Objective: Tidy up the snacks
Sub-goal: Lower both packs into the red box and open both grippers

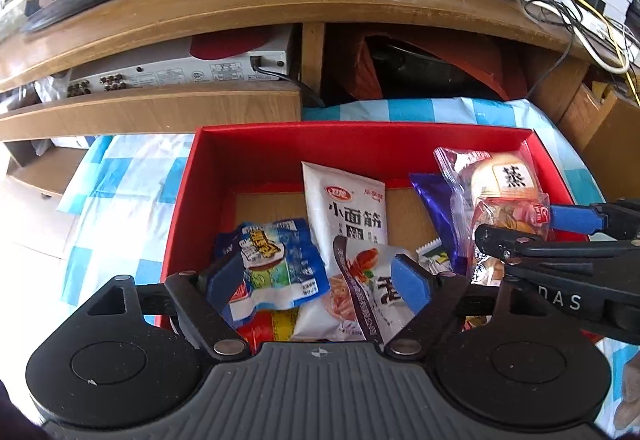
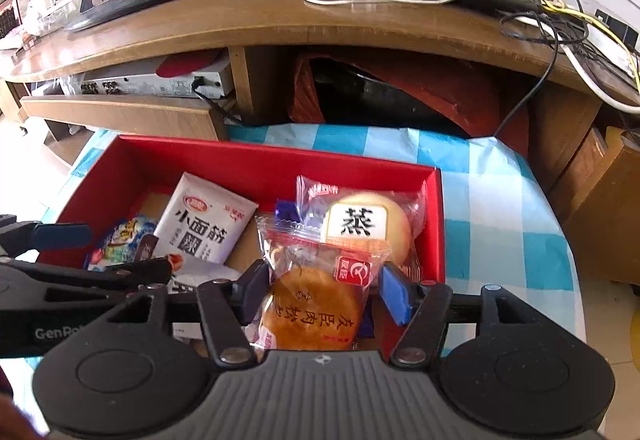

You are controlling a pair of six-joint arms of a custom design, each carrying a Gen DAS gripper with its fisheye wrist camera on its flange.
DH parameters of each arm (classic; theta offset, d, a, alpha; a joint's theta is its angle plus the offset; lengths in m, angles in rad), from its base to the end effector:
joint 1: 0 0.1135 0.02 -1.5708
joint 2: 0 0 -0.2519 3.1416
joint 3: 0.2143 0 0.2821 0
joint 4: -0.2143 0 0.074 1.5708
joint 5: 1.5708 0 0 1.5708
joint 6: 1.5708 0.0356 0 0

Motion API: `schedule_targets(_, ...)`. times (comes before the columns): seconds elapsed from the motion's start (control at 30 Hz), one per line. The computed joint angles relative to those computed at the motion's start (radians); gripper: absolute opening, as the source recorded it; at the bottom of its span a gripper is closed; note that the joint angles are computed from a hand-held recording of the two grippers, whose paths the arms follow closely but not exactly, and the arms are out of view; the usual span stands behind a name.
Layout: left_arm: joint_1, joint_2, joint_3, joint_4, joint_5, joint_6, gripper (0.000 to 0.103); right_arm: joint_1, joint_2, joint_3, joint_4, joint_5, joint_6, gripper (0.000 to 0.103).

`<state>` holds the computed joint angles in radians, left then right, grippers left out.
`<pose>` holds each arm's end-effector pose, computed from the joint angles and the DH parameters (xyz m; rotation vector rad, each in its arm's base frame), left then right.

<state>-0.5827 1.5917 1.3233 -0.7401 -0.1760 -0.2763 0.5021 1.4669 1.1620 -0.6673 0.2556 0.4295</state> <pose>0.3083 -0.1957 0.2578 0.3259 2.5377 -0.1024 0.2988 0.1538 0.2489 0.0083 2.4979 0.0593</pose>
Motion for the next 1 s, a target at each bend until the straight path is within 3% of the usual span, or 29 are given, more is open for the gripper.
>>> schedule_targets(0.37, -0.011, -0.055, -0.029, -0.002, -0.01, -0.01, 0.087, 0.012, -0.04, -0.017, -0.028, 0.018, 0.003, 0.076)
schedule_targets(1.0, -0.023, -0.169, -0.096, -0.037, -0.001, -0.028, 0.09, 0.04, -0.155, -0.068, -0.074, 0.041, 0.039, 0.077)
